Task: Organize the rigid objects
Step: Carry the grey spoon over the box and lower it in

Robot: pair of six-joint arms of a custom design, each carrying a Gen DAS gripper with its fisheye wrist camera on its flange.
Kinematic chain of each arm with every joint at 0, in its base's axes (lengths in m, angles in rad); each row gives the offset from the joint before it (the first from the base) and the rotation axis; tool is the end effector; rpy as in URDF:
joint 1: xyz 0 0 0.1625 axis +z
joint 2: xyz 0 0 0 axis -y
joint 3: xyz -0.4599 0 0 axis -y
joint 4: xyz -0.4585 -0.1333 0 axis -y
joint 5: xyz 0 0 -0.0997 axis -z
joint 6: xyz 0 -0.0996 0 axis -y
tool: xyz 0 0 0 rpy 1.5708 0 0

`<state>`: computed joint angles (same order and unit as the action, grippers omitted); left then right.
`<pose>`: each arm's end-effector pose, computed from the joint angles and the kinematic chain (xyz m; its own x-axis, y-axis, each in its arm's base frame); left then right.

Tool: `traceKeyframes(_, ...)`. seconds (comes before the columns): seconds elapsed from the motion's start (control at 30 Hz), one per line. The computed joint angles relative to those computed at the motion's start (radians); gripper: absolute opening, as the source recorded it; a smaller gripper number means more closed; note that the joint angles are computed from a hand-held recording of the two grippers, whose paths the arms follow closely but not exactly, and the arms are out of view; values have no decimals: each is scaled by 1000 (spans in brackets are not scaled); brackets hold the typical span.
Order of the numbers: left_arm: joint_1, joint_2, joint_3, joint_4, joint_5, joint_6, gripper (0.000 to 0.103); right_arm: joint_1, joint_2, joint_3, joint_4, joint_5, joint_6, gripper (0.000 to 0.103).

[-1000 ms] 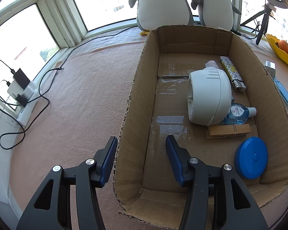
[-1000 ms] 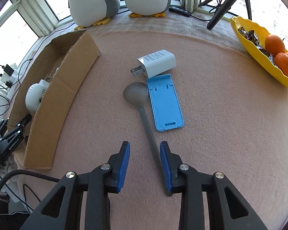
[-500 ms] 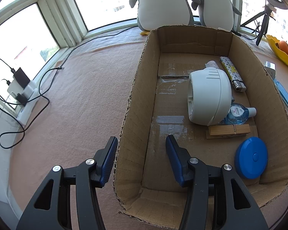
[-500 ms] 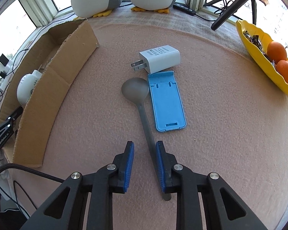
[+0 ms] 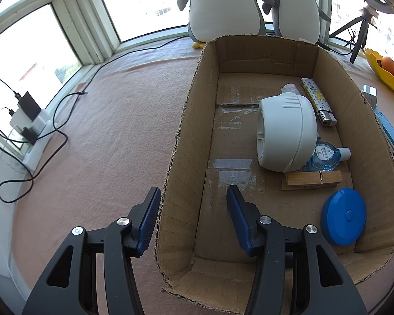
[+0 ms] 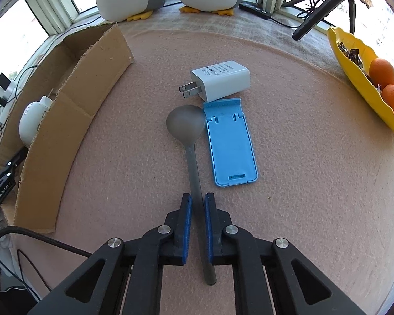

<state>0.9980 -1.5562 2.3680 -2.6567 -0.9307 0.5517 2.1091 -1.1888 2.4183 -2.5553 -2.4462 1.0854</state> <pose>-0.0764 -0.4741 0.2398 -0.3752 0.6785 -0.6315 0.8435 0.5324 0.0708 0.2570 -0.3196 0.0711 -0.6520 0.5089 0.5621 0.1700 0.8206 -0.5457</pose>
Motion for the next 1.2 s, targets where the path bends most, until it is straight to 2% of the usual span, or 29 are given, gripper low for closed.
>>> traceKeyframes(0.3, -1, 0, 0, 0, 0, 0, 52, 30, 35, -12, -34, -34, 2, 7)
traceKeyframes(0.5, -1, 0, 0, 0, 0, -1, 52, 66, 27, -35, 19, -66, 30, 7)
traceKeyframes(0.73, 0, 0, 0, 0, 0, 0, 52, 90, 33, -76, 51, -93, 17, 7)
traceKeyframes(0.97, 1, 0, 0, -1, -1, -1, 52, 106, 50, -138, 46, -143, -42, 7)
traceKeyframes(1.2, 1, -1, 2, -2, -2, -5, 52, 102, 112, -217, -55, -168, -183, 7)
